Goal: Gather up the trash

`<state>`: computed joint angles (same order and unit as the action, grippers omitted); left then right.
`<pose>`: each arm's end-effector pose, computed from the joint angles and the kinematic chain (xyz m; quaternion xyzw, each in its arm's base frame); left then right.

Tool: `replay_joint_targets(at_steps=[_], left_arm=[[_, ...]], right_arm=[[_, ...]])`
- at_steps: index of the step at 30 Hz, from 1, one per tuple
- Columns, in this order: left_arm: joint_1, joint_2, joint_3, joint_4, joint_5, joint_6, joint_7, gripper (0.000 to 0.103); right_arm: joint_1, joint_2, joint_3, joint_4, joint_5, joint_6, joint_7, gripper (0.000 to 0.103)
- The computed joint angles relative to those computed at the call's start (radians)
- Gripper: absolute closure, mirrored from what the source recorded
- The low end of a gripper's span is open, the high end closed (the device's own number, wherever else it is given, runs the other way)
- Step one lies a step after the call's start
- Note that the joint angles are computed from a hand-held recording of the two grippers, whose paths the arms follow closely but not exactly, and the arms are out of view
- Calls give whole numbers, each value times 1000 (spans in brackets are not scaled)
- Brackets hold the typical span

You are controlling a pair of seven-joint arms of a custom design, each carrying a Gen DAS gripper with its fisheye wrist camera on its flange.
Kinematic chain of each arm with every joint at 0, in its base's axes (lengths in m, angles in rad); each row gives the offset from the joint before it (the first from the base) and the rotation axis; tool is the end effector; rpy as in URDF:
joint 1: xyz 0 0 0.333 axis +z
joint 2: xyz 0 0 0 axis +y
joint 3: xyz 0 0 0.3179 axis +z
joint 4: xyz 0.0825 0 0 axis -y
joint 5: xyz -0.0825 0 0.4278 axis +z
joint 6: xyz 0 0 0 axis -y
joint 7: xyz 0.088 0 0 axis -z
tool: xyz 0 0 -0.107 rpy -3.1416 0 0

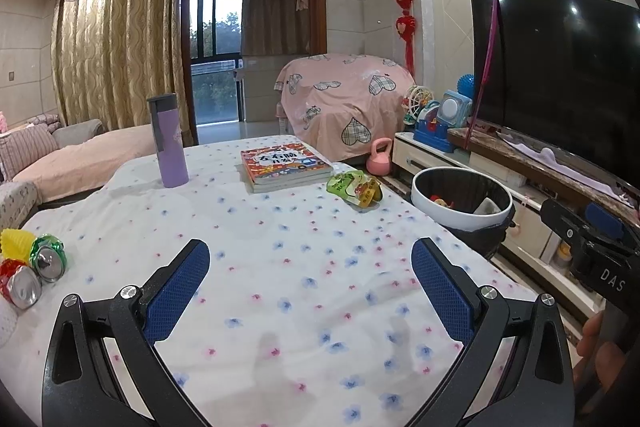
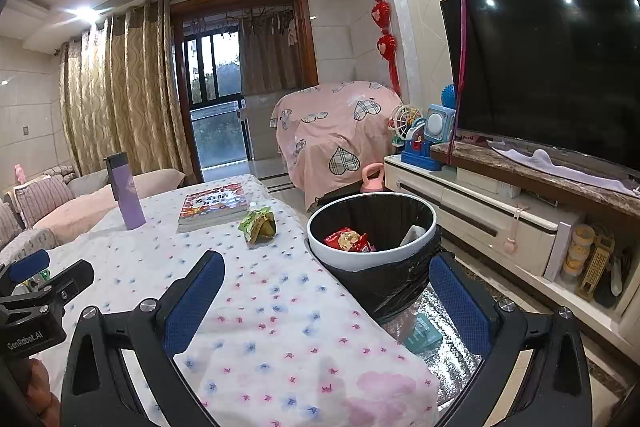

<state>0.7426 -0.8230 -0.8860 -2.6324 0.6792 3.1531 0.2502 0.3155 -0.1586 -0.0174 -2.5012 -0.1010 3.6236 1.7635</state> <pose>0.4418 -0.1423 0.4712 -0.6653 0.4899 -0.3290 0.4573 0.4959 0.1655 0.4740 -0.6281 0.4991 -0.3127 0.5085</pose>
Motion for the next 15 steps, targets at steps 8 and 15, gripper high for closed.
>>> replay_joint_targets(at_steps=[8, 15], left_arm=[[-1, -1, 0, -1, -3, 1, 3, 0], [-5, -2, 3, -5, -4, 4, 9, 0]], right_arm=[[1, -1, -1, 0, -2, -1, 2, 0], [1, -1, -2, -1, -4, 0, 3, 0]])
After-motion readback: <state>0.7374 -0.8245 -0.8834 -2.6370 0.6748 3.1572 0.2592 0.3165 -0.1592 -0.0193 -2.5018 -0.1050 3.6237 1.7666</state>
